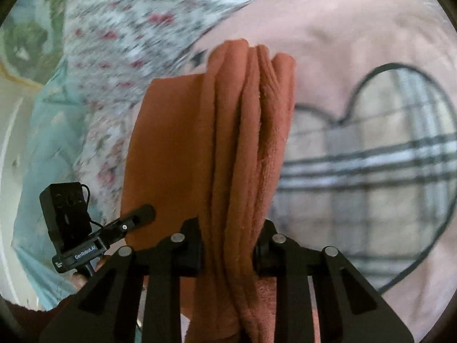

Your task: Fold small clothes

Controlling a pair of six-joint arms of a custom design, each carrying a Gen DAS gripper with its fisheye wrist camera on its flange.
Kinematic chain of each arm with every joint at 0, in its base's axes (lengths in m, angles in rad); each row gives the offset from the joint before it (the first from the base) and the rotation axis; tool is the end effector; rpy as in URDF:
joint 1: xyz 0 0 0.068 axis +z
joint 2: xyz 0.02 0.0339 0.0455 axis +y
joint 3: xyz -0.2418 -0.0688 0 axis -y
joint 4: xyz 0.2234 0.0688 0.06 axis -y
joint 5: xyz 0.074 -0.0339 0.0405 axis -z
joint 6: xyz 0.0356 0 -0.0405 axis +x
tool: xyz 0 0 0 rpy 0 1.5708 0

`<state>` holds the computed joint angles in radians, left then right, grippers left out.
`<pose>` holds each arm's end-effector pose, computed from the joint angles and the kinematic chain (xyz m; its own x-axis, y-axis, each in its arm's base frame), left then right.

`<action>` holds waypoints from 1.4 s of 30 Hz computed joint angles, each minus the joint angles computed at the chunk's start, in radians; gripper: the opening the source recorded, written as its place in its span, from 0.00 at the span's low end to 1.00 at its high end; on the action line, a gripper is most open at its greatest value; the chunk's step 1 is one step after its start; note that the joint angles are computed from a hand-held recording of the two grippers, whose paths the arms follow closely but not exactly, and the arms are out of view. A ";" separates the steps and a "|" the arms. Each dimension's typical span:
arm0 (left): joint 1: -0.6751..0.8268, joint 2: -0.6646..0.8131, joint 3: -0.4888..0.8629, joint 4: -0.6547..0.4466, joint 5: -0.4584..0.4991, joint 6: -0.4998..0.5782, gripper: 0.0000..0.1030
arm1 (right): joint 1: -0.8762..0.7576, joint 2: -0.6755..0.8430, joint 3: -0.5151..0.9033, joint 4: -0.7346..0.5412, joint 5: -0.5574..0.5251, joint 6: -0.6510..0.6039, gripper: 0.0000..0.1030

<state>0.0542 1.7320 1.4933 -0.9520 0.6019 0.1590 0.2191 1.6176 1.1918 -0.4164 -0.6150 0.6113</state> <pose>0.3290 -0.0023 0.2617 -0.8894 0.0824 -0.4496 0.3098 0.8319 -0.4604 0.3159 0.0914 0.2405 -0.9135 0.2768 -0.2982 -0.0345 0.6776 0.7347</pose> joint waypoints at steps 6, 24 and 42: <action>0.204 -0.068 -0.038 -0.134 -0.014 0.187 0.23 | 0.162 0.057 -0.044 0.172 0.012 0.139 0.25; 0.347 -0.081 -0.138 -0.059 -0.054 0.126 0.62 | 0.233 -0.057 0.092 -0.097 0.418 0.058 0.49; 0.246 -0.044 -0.113 -0.055 -0.142 0.076 0.62 | 0.206 0.025 0.095 -0.043 0.375 0.045 0.10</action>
